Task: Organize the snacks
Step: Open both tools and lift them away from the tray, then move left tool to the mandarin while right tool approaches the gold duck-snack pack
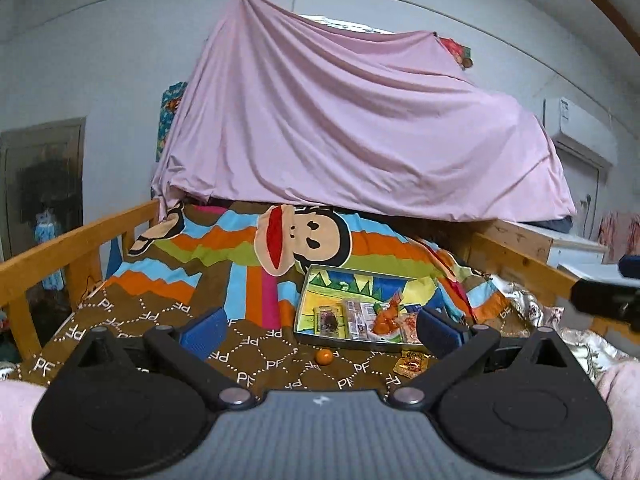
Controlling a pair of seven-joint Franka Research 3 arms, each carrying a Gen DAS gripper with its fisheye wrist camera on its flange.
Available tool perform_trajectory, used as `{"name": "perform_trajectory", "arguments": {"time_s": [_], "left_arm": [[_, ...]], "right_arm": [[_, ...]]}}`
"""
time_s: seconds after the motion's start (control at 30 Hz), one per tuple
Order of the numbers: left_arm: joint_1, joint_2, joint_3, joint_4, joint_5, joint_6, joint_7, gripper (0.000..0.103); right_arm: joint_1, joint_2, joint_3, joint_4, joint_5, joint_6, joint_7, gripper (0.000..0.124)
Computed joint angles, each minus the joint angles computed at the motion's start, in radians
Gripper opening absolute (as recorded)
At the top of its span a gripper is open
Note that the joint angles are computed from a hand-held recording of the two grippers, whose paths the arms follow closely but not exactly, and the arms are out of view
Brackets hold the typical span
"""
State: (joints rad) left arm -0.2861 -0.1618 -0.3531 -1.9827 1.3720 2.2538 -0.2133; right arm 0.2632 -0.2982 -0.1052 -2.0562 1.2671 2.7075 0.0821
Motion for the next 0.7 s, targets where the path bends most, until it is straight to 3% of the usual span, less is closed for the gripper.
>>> {"name": "perform_trajectory", "arguments": {"time_s": [0.17, 0.43, 0.7], "left_arm": [[-0.001, 0.051, 0.024, 0.017, -0.046, 0.047, 0.083, 0.103], [0.021, 0.159, 0.094, 0.09, -0.246, 0.122, 0.261, 0.103], [0.014, 0.326, 0.153, 0.265, -0.343, 0.097, 0.487, 0.103]], "right_arm": [[-0.029, 0.059, 0.022, 0.009, -0.127, -0.004, 0.116, 0.102], [-0.073, 0.277, 0.075, 0.155, -0.336, -0.018, 0.334, 0.102], [-0.13, 0.532, 0.135, 0.397, -0.493, -0.08, 0.525, 0.102]]}}
